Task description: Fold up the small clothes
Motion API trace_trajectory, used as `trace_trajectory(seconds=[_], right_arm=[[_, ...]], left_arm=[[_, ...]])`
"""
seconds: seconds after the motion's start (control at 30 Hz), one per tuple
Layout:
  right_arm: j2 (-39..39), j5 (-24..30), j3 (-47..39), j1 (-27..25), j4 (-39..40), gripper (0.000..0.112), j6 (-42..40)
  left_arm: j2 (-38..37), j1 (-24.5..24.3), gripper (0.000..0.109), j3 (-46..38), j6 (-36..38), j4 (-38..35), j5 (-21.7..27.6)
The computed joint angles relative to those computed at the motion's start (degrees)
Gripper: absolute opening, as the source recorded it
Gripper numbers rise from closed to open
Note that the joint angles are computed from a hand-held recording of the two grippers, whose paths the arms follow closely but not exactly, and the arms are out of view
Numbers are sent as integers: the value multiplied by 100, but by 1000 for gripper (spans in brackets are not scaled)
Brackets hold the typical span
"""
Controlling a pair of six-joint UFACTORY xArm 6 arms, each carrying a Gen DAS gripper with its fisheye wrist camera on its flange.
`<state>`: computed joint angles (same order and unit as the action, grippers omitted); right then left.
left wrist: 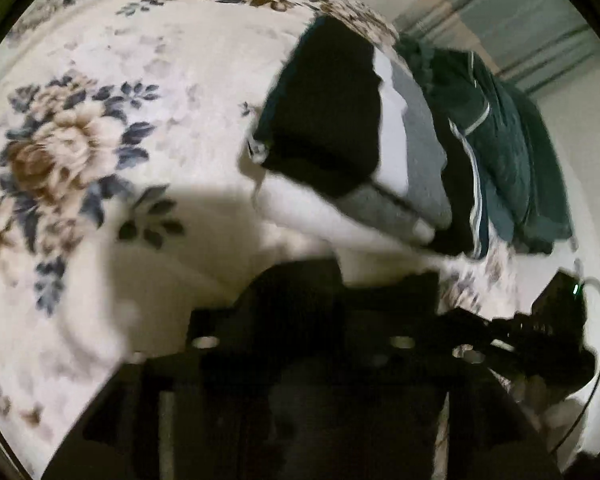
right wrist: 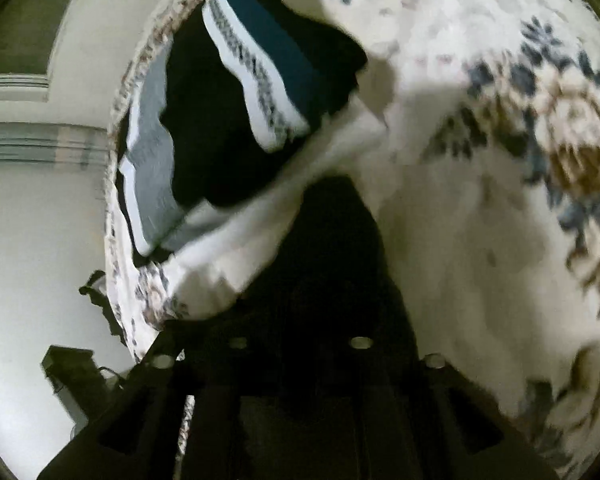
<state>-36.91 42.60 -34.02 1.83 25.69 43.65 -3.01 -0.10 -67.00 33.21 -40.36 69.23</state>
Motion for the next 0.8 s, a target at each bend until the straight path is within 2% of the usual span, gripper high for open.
trace_trajectory(seconds=[0.03, 0.07, 0.17, 0.23, 0.33, 0.43, 0.53, 0.67, 0.77, 0.8], right_arm=[[-16, -108, 13, -46, -74, 52, 1], [-23, -68, -19, -84, -159, 57, 5], [-171, 313, -141, -160, -463, 60, -67], [-465, 680, -99, -186, -535, 73, -225], [-938, 1120, 107, -243, -399, 84, -480], [-1381, 1612, 386, -426, -7, 88, -934], [-1577, 1998, 592, -658, 421, 95, -1568], [-1334, 2326, 715, -1084, 1239, 95, -2729], [-805, 2337, 636, -1266, 1734, 95, -3498], [-463, 2311, 554, -1301, 1947, 95, -3872]], left_arm=[[111, 76, 56, -101, -23, -189, 27], [164, 119, 56, -157, -54, -263, 41], [187, 382, 56, -267, -37, -515, 322], [-138, 654, 56, -68, 159, -526, 551], [-792, 1178, 57, 405, 376, -446, 892], [-1749, 1994, 57, 1173, 472, -406, 1308], [-2567, 2971, 57, 1835, 351, -225, 2080], [-3558, 4136, 57, 2714, -7, 9, 3126], [-4073, 4419, 57, 3388, -412, -111, 3448], [-4236, 4331, 58, 3702, -599, -301, 3383]])
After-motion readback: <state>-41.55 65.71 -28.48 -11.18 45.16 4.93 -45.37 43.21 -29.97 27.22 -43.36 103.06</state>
